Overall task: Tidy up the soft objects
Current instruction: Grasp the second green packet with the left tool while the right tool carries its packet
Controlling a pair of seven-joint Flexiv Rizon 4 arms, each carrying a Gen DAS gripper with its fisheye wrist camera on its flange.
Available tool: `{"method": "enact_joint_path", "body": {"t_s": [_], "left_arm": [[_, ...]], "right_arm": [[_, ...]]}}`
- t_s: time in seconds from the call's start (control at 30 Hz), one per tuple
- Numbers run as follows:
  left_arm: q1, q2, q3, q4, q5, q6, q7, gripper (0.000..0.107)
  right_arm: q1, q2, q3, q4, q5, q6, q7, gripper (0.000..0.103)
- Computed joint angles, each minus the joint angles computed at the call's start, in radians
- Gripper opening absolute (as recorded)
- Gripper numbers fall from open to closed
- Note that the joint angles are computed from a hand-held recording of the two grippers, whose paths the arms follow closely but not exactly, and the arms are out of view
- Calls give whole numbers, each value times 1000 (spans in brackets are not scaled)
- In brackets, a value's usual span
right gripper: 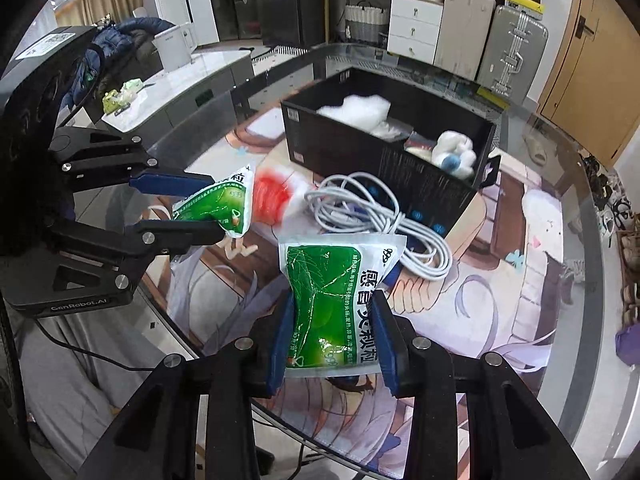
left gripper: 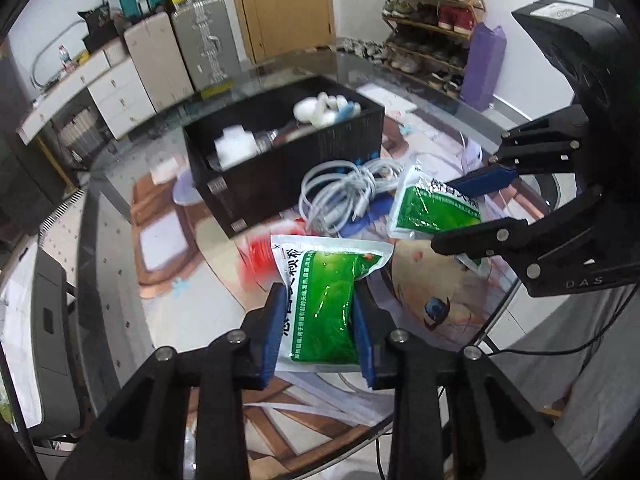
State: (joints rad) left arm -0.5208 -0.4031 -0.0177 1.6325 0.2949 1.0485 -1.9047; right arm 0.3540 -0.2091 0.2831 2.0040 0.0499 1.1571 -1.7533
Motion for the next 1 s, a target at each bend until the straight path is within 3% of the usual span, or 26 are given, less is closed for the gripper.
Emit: {"method": "enact_joint_path", "body": {"t_s": [0.33, 0.6, 1.0], "left_arm": [[11, 18, -6, 11, -22, 47, -1, 30], [-3, 22, 18, -14, -8, 96, -73, 31], [-29, -2, 75, -96, 66, 141, -236, 31]], "right_arm": [[-3, 28, 2, 1, 26, 33, -8, 38], [-1, 49, -2, -10, 43, 100, 8, 38], [24, 45, -60, 2, -132, 260, 210, 38]]}}
